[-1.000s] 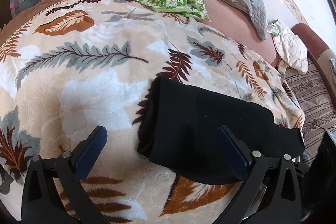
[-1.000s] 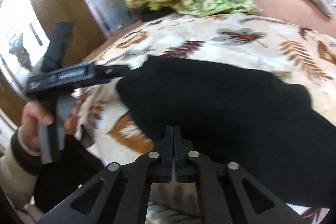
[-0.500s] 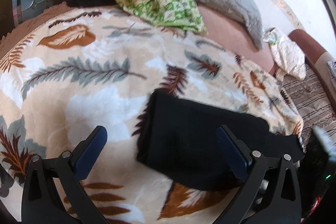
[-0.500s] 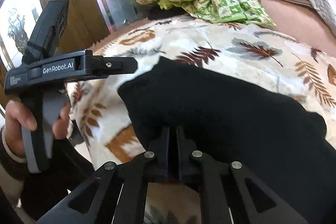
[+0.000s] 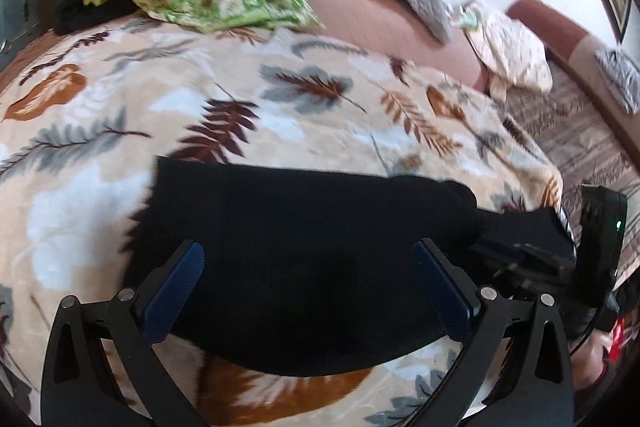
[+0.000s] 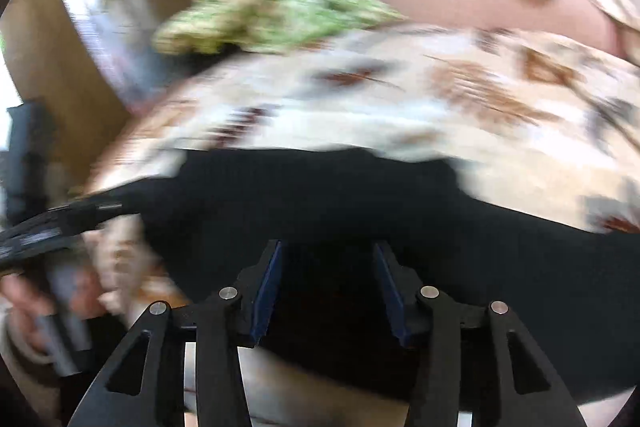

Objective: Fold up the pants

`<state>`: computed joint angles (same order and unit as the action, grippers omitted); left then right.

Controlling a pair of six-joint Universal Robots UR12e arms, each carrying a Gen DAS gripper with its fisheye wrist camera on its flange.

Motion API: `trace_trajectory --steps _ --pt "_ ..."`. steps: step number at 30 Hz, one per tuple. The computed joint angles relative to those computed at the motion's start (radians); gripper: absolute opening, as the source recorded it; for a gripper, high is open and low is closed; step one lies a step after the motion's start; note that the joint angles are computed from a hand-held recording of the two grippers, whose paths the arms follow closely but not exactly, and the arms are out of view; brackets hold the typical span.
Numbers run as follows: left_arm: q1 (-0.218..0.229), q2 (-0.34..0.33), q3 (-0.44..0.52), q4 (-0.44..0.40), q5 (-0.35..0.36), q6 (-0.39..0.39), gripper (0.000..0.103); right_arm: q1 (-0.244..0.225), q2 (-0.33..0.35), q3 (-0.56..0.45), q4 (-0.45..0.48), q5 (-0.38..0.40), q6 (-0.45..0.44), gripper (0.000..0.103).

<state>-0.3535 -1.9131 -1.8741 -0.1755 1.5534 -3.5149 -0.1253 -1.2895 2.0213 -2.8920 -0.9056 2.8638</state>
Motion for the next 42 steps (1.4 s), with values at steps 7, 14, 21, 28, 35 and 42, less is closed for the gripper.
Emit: trace_trajectory --steps 7,14,21,28,35,42 --pt "-0.041 -0.037 0.053 -0.001 -0.051 0.067 0.103 -0.164 -0.024 0.062 -0.058 -0.055 0.126 0.047" --pt "-0.073 -0.089 0.153 -0.078 -0.213 0.149 0.103 -0.305 -0.065 0.135 -0.098 -0.019 0.282 0.061" --pt "-0.114 -0.166 0.294 -0.194 -0.32 0.256 0.103 -0.351 -0.017 0.136 -0.098 0.061 0.374 0.061" --pt "-0.148 -0.282 0.486 -0.333 -0.391 0.325 0.103 -0.371 0.055 0.131 -0.263 0.169 0.507 0.062" --pt "-0.176 -0.416 0.7 -0.46 -0.486 0.282 0.103 -0.361 0.093 0.138 -0.424 0.183 0.577 0.069" --pt "-0.214 -0.525 0.888 -0.641 -0.53 0.367 0.102 -0.34 0.118 0.124 -0.509 0.13 0.588 0.065"
